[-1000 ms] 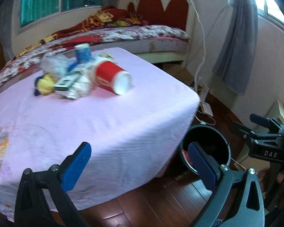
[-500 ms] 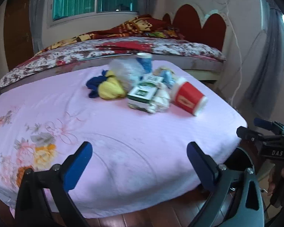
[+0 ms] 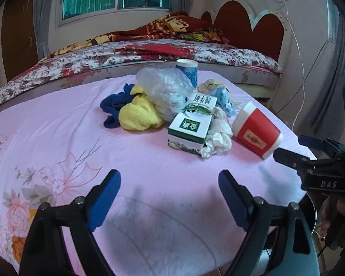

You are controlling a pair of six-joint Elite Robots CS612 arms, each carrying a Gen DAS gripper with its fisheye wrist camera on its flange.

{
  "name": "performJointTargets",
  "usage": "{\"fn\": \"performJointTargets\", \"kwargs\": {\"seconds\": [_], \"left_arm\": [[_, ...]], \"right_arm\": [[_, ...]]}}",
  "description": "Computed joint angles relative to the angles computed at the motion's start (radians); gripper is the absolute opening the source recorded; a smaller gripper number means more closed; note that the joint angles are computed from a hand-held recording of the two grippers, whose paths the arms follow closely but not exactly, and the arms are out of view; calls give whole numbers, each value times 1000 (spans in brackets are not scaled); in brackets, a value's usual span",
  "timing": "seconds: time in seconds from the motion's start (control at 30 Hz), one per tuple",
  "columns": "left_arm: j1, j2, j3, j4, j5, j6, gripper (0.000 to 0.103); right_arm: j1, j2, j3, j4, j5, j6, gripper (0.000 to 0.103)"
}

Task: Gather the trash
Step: 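Grasp the clear plastic bag with left gripper while right gripper grasps the red paper cup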

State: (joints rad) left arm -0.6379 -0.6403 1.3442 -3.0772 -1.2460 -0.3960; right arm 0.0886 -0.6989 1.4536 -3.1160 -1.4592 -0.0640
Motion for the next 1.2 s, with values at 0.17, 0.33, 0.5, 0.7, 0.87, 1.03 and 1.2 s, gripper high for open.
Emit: {"fn": "performJointTargets", "kwargs": {"seconds": [0.17, 0.33, 0.5, 0.7, 0.87, 1.03, 1.2], "left_arm": [[15, 25, -46, 27, -16, -9, 87], [27, 40, -77, 37, -28, -17, 87], [33, 60, -134, 31, -28, 18, 87], [44, 108, -246, 65, -31, 25, 87], [50, 151, -338, 120, -13, 27, 87], [65, 178, -389, 196, -64, -8, 41], [59, 150, -327, 100, -49, -4, 37]], "right_arm": [[-3, 33, -63, 49, 22, -4, 96], [2, 58, -112, 92, 29, -28, 82], [-3, 64, -124, 78, 35, -25, 59], [-9, 73, -151, 64, 5, 9, 55], [-15, 77, -164, 58, 14, 4, 54], [-19, 75, -157, 59, 19, -16, 54], [-21, 66, -141, 48, 19, -22, 54]]}}
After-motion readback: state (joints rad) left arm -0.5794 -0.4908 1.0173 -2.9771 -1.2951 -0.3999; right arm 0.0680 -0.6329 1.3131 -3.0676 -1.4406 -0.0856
